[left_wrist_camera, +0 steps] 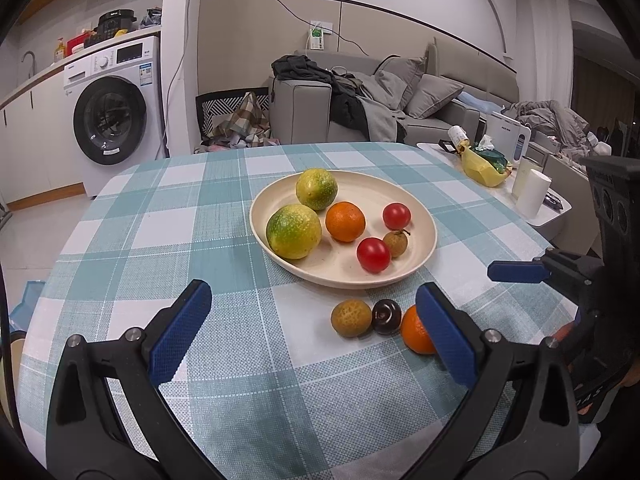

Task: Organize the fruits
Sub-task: 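Withdraw both tools from the plate toward the large mandarin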

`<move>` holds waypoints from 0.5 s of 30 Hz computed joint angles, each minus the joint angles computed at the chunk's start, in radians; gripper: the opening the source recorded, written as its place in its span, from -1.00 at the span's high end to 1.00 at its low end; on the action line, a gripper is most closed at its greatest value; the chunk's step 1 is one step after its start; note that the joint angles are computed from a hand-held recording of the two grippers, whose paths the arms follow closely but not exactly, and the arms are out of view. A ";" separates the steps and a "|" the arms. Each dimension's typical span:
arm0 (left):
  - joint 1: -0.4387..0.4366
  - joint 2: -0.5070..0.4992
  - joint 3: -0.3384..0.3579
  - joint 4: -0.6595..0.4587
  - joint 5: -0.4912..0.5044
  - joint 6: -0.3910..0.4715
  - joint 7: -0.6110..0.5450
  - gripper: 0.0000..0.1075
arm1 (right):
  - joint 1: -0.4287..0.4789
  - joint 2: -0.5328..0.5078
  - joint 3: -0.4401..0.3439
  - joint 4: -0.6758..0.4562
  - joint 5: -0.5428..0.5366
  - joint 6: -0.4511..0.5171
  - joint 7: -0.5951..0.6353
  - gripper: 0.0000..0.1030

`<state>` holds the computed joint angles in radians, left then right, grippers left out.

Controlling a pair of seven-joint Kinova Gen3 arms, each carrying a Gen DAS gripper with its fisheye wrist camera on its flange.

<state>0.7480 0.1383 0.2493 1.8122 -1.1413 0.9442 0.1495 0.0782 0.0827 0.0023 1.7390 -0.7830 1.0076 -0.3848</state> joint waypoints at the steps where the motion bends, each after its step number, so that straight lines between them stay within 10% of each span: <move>1: 0.001 0.000 0.000 -0.001 0.001 0.002 0.000 -0.89 | -0.001 0.002 -0.001 -0.001 0.002 0.005 0.002 -0.98; 15: 0.004 0.001 0.001 -0.004 -0.001 0.011 -0.002 -0.89 | -0.016 0.034 -0.023 -0.031 0.024 0.064 0.006 -0.31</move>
